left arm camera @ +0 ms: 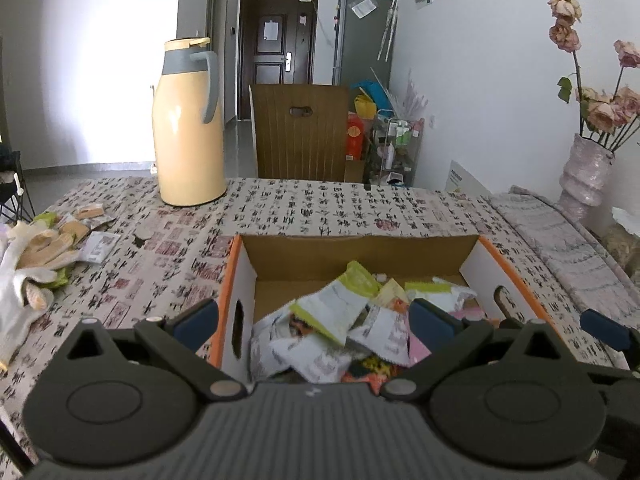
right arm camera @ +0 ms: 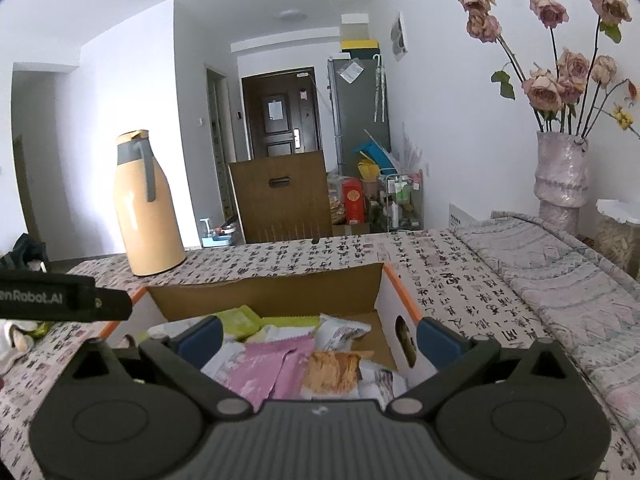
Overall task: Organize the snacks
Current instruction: 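Withdraw both grippers from the box toward the remaining snacks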
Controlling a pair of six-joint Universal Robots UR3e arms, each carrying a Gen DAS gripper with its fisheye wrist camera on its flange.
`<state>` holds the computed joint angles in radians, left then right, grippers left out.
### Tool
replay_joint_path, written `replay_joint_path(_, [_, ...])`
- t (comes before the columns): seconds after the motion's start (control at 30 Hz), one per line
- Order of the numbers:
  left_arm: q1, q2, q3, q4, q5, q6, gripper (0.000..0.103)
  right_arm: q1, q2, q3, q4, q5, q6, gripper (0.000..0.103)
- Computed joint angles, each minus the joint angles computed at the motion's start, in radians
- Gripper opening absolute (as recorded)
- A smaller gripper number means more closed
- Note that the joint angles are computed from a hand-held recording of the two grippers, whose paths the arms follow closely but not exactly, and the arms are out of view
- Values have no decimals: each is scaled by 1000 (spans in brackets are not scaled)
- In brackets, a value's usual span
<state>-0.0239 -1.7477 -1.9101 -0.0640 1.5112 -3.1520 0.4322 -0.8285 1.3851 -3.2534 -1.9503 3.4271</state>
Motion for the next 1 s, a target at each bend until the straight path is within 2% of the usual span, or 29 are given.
replay_joint_path(0.27, [38,151,-199,-5,-34,47,103,54,-121,211,-46,-30,11,103])
replay_joint_path(0.4, [81,225,-311,-27,-81,70,103,78,-172,320,-57,-41,31,103])
replay_joint_path(0.7, [130,317,-487,-49,-114,145,103,122,-224,495,-67,-56,84,103])
replay_joint_path(1.0, [83,290,-572,-12,-65,165,103,136,-248,603,-72,-30,149,103])
